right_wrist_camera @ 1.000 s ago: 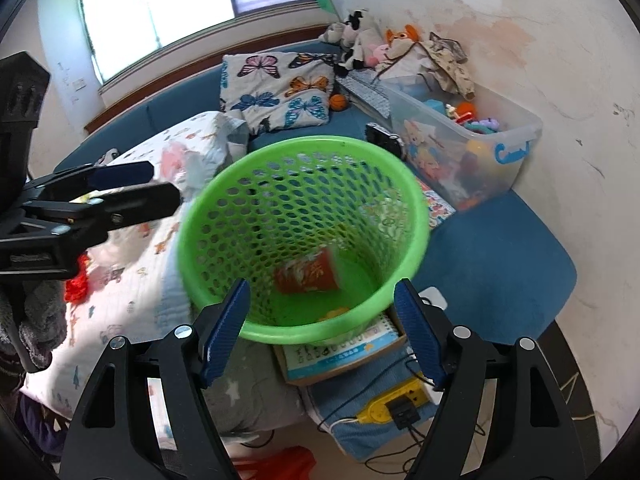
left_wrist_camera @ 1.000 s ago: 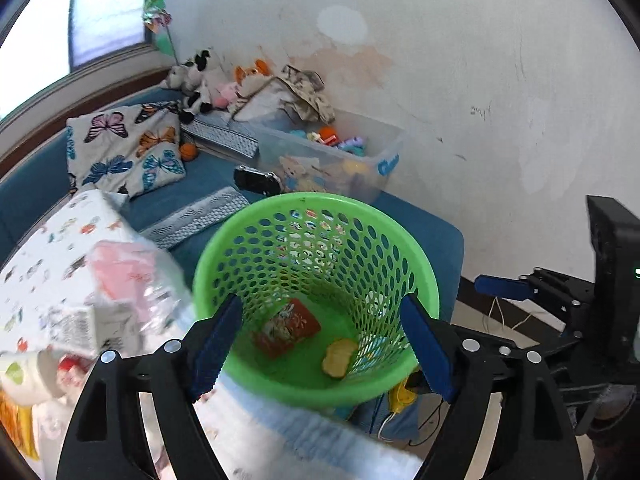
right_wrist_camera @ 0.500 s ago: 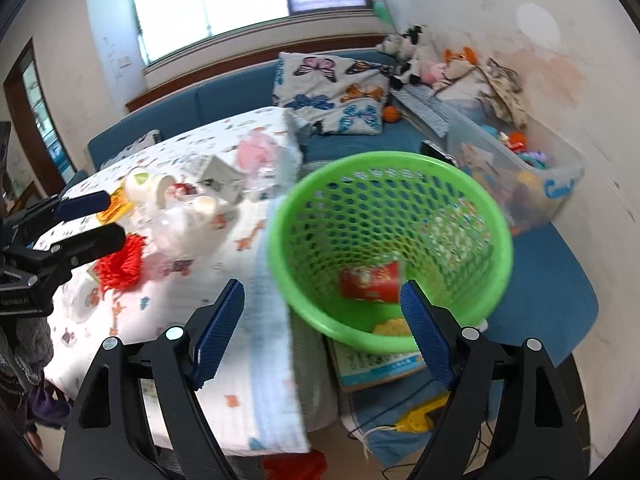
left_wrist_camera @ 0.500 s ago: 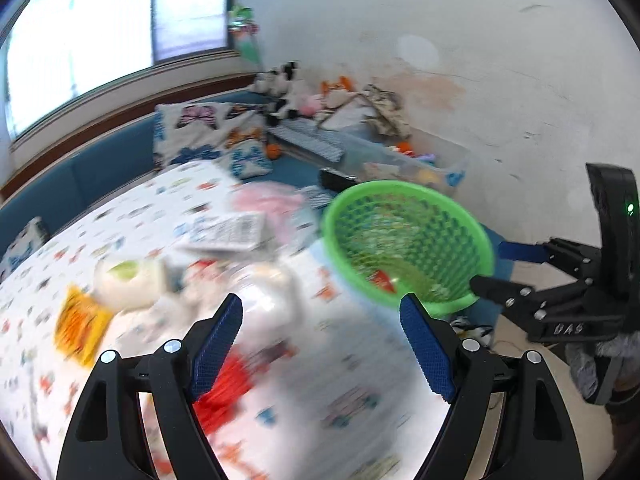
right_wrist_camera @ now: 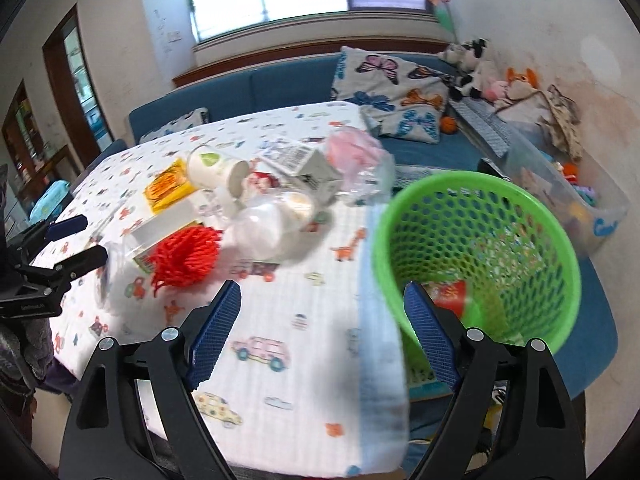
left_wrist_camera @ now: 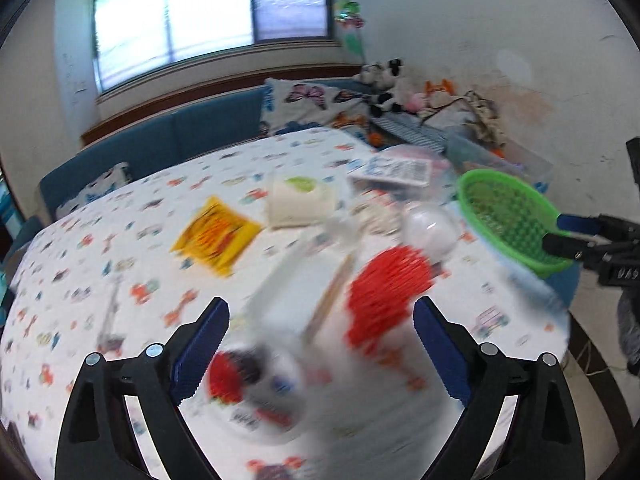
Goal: Collect trash
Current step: 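Move both tools back over the table toward the red mesh net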
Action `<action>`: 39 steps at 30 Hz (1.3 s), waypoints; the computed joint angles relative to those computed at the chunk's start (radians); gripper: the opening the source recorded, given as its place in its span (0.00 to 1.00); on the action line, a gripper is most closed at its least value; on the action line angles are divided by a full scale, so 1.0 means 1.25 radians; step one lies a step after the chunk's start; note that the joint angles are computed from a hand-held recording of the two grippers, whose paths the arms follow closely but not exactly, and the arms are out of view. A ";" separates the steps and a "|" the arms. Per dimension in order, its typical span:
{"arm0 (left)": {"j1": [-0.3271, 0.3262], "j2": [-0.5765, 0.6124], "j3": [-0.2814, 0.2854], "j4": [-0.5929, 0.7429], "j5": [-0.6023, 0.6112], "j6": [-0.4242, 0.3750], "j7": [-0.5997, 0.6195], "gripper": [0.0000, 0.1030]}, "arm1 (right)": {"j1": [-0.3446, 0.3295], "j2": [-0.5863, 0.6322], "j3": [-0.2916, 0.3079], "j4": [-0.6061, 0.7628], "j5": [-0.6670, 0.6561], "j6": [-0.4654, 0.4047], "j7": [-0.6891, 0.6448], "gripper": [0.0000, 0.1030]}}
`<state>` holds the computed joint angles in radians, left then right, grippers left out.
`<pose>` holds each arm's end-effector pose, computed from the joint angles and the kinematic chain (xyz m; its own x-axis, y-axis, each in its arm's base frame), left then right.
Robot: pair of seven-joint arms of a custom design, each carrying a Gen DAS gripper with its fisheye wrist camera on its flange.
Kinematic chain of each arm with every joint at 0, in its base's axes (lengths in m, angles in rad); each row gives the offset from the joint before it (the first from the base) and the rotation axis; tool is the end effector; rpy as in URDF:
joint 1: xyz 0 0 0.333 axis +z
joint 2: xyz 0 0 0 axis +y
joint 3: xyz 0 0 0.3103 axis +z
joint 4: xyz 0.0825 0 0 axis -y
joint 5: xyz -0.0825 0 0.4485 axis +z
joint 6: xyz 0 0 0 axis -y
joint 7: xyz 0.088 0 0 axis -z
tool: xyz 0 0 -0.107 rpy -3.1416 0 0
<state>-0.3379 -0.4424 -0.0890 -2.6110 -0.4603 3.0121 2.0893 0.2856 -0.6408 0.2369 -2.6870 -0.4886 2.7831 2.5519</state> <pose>0.4621 -0.1747 0.4532 -0.4808 -0.8756 -0.0468 -0.5592 0.3473 -0.7528 0.3848 0.2436 0.4640 -0.0021 -0.9932 -0.1168 -0.6877 0.0862 -0.7209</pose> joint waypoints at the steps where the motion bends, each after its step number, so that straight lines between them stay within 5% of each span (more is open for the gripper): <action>1: 0.005 -0.006 0.007 -0.009 -0.001 -0.001 0.002 0.88 | 0.003 0.010 -0.001 0.008 0.001 0.002 -0.005 0.81; 15: 0.021 0.032 0.059 -0.006 -0.056 -0.061 0.073 0.89 | 0.037 0.139 0.001 0.098 0.009 0.029 -0.034 0.82; 39: 0.040 0.073 0.024 0.022 -0.135 -0.084 0.171 0.86 | 0.092 0.312 -0.025 0.218 0.047 0.053 -0.096 0.82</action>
<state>-0.2877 -0.3514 -0.0589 -2.5832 -0.6294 2.9070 2.3029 0.4008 -0.2504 0.2053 -2.4147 -0.4293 2.8491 2.4317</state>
